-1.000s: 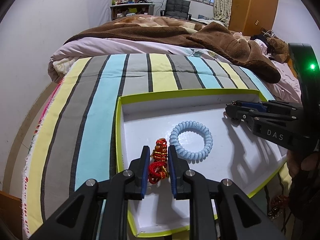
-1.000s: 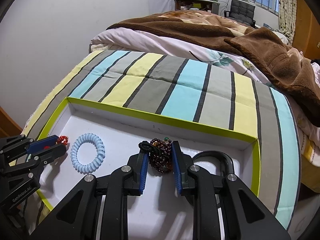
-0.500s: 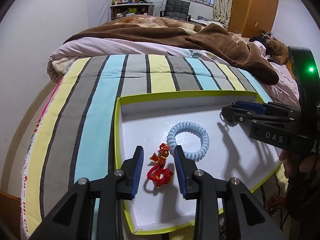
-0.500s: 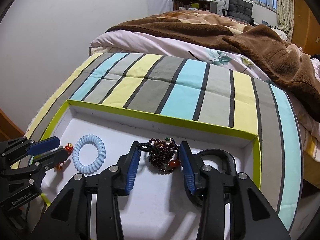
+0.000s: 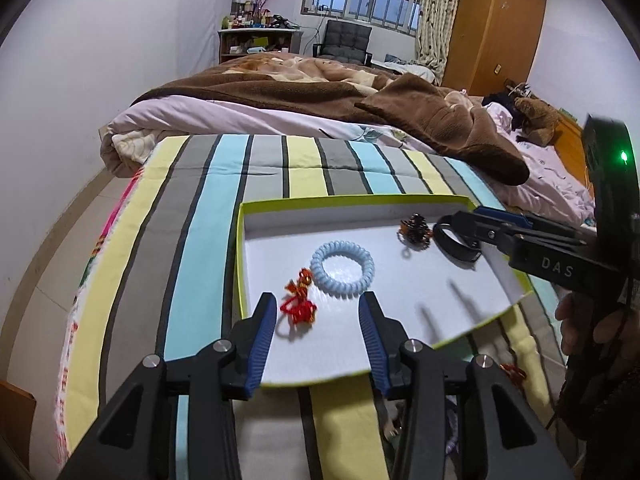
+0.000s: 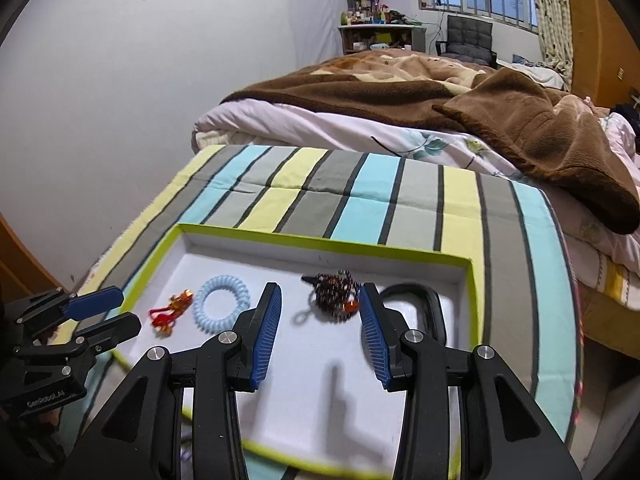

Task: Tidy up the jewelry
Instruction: 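Move both grippers back to the pile and grasp the red beaded strand with the right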

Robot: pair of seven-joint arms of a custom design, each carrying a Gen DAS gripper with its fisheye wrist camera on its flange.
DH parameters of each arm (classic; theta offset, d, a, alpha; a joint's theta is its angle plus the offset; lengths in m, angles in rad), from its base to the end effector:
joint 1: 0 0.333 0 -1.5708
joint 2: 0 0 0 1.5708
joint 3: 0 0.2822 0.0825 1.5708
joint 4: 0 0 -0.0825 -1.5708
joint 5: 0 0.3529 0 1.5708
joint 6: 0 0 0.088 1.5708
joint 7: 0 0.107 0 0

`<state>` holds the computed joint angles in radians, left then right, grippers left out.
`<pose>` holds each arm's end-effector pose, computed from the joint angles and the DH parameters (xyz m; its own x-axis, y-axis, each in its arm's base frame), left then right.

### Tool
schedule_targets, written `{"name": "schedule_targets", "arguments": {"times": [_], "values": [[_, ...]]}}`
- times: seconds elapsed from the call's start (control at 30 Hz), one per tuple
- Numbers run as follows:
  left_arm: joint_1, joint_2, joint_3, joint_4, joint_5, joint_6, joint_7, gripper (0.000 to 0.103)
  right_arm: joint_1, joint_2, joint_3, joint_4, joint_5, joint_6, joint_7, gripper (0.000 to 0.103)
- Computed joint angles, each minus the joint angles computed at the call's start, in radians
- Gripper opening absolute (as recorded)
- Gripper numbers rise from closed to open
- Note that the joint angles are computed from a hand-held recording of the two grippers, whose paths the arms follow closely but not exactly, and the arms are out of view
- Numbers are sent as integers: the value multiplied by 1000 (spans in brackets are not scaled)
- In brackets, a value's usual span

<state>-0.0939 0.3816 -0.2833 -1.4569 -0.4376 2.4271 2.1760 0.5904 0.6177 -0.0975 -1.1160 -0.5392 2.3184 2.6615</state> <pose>0.6376 -0.2192 0.5191 -0.6685 -0.7284 0.1503 -0.6133 0.4255 -0.6655 0.6322 0.3544 0.5033 -0.2498 -0.9592 -0.1326 -0.6674 0.2698 -0.6941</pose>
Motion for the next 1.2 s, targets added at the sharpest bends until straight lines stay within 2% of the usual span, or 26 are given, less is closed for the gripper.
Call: {"name": "schedule_targets", "arguments": {"times": [0.2,0.53,0.7,0.83,1.07,1.2], "values": [[32,-103,-6,-128,-94,21,57,45,48,-117,0,-168,-85,22,115,42],[34,-237,41,-308,-241,9,156,45,52,-314,79,-485,-240,78,370,42],[23,-281,65,-373,-281,6,185,46,22,-344,124,-553,-235,106,411,42],[14,-299,79,-403,-287,1,194,46,10,-332,147,-555,-200,99,371,42],[5,-314,91,-439,-291,-11,193,46,10,-309,144,-565,-162,147,363,41],[3,-313,95,-444,-289,-11,185,46,18,-319,135,-583,-172,161,385,21]]}}
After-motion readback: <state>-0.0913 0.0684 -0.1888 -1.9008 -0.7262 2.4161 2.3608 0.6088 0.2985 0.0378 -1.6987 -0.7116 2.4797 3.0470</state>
